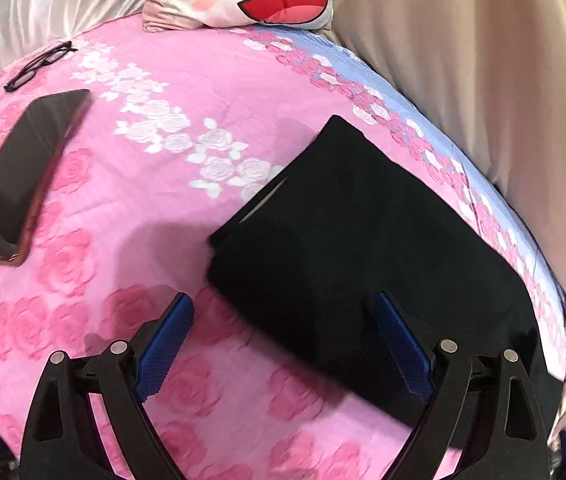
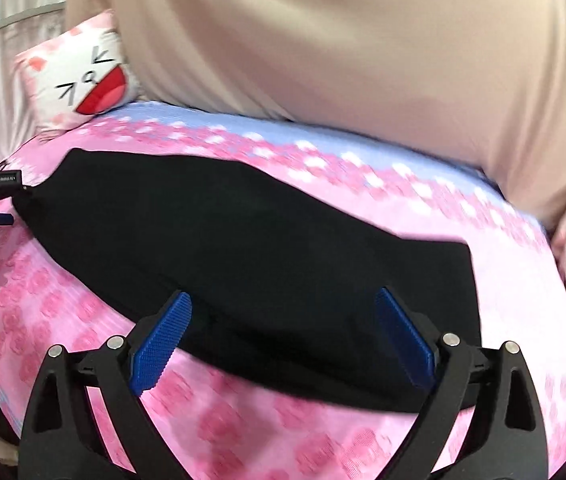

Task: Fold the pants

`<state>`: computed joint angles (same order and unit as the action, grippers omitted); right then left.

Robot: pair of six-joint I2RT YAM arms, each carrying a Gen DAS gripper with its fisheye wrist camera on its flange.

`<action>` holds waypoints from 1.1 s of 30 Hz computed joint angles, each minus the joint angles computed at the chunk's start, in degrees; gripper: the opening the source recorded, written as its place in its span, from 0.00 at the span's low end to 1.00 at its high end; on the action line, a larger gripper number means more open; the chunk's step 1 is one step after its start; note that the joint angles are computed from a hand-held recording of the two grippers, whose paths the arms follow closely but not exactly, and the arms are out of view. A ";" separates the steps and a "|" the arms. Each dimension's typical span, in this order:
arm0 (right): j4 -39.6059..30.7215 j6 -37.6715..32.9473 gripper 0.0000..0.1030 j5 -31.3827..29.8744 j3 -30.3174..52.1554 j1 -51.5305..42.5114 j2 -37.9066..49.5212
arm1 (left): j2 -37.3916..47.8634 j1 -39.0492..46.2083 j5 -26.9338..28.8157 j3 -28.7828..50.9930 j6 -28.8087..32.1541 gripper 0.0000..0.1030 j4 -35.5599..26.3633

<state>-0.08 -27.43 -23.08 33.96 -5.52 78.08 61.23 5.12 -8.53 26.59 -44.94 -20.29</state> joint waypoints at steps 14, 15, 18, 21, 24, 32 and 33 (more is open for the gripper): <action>1.54 0.73 0.92 -5.22 5.36 -19.04 13.17 | 9.00 -9.23 -12.68 9.91 0.86 0.13 0.96; 1.63 0.86 0.92 -5.36 5.89 -19.84 13.99 | 8.82 -10.82 -14.46 10.76 0.44 0.13 -0.20; 0.40 1.05 0.92 -6.32 8.14 -22.17 16.59 | 9.65 -15.79 -18.71 14.98 0.07 0.12 -3.14; -2.97 1.44 0.92 -10.13 11.30 -25.70 18.86 | 11.38 -22.96 -21.87 20.49 0.08 0.12 -5.62; -5.37 1.91 0.92 -11.46 14.53 -28.55 21.17 | 16.68 -33.06 -27.33 29.56 1.31 0.12 -8.74; -15.26 2.92 0.92 -16.54 26.30 -36.86 29.58 | 45.64 -52.06 -29.06 63.89 11.43 0.12 -12.10; -14.69 3.15 0.92 -15.48 26.59 -37.43 29.70 | 49.68 -53.24 -28.57 68.46 12.02 0.12 -13.01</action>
